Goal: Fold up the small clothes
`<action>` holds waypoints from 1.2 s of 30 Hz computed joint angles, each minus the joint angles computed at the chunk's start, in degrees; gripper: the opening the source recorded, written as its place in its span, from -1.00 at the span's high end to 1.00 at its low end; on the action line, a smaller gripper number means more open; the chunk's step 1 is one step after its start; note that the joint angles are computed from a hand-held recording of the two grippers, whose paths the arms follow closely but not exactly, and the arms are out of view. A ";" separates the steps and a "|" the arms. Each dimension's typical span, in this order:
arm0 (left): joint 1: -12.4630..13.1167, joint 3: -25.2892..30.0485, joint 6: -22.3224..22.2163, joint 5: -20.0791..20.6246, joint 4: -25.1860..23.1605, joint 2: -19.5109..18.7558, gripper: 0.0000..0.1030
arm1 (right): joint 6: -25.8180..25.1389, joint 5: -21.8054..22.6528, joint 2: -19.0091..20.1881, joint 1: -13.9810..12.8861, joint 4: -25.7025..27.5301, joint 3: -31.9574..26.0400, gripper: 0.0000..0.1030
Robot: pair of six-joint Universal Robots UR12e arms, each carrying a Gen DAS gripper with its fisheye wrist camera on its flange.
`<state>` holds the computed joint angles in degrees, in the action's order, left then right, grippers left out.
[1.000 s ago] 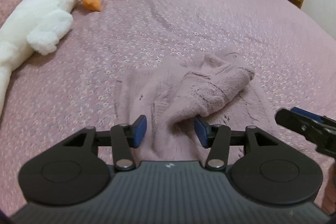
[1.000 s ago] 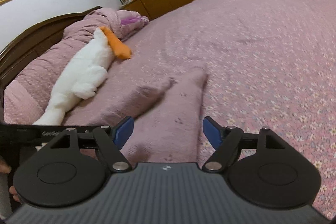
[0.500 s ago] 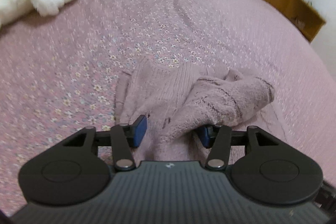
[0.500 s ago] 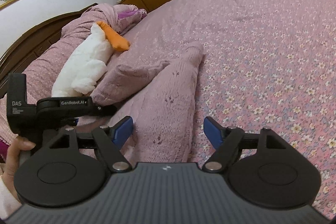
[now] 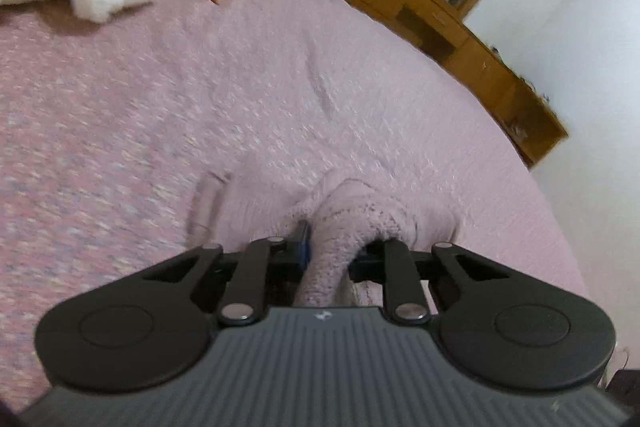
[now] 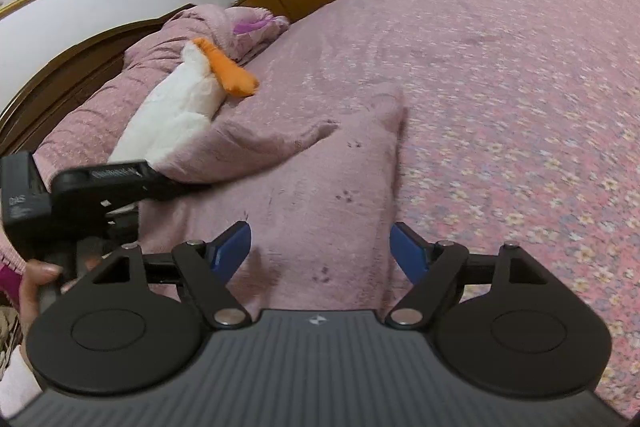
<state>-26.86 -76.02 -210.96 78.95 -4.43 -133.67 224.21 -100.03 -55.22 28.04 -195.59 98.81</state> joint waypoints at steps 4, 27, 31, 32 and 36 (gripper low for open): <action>0.50 1.44 -1.31 4.81 -10.27 0.22 0.51 | -3.49 0.57 0.76 0.85 1.50 -2.15 -0.63; -0.72 -4.54 10.08 5.63 -11.29 5.56 -0.09 | -2.61 -0.52 0.33 1.64 2.33 -1.85 -0.71; -2.03 -4.17 14.98 13.29 -16.33 5.67 -0.15 | -3.34 -0.21 0.12 1.69 2.33 -1.58 -0.71; -1.97 -4.50 14.53 13.59 -16.23 5.73 -0.26 | -3.37 -0.02 0.08 1.67 2.19 -1.46 -0.71; -0.79 -5.32 11.30 10.26 -15.57 6.01 -0.27 | -1.09 -0.02 -0.17 1.24 1.34 -0.92 -0.75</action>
